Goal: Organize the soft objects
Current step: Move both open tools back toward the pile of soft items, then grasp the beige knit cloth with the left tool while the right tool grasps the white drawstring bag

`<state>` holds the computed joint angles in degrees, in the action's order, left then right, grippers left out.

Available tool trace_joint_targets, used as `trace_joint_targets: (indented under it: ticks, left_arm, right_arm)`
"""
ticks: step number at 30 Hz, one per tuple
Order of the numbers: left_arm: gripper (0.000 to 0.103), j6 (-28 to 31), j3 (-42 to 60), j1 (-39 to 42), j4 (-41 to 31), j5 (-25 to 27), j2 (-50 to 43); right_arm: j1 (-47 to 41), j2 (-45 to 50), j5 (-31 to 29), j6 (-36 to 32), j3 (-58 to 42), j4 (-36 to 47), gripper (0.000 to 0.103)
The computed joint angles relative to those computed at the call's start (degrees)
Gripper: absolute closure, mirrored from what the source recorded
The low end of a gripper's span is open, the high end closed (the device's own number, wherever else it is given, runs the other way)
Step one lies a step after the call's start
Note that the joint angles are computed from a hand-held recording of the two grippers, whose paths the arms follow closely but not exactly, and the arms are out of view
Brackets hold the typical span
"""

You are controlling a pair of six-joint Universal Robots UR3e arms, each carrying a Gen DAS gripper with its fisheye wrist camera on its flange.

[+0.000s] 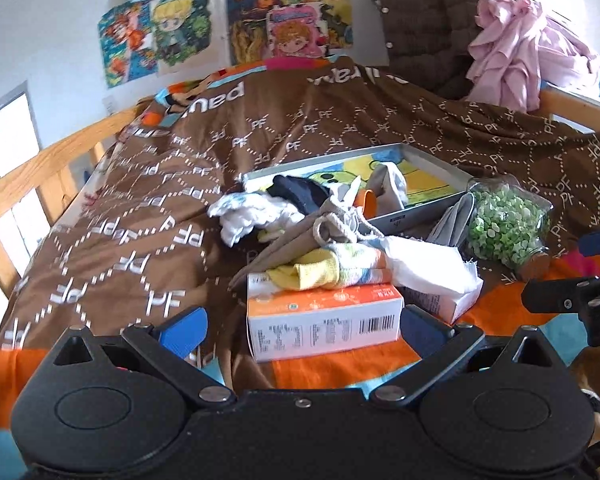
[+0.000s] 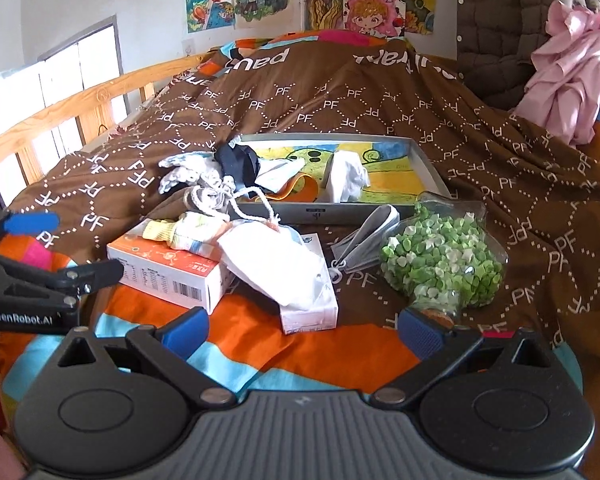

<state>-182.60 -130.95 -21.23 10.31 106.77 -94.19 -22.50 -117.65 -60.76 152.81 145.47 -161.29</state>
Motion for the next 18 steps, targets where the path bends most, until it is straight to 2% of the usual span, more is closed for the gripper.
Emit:
trace_joint_targets:
  ticks: [6, 11, 13, 18]
  left_arm:
    - [0.001, 7.72, 1.46, 3.51, 3.32, -4.01, -2.76]
    - [0.001, 12.19, 2.8, 6.85, 5.51, -7.36, -5.54]
    - [0.001, 11.47, 3.72, 7.49, 6.79, -6.66, -7.46]
    - [0.001, 9.48, 3.8, 10.27, 7.59, -8.69, -9.05]
  right_arm:
    - [6.47, 11.08, -6.47, -0.72, -1.45, -15.03, 0.0]
    - [9.65, 18.52, -8.79, -2.03, -3.99, -21.43, 0.0]
    - [11.02, 21.74, -10.18, -2.19, -5.6, -22.9, 0.0]
    - [12.7, 28.45, -11.3, -4.3, -8.66, -27.48, 0.0]
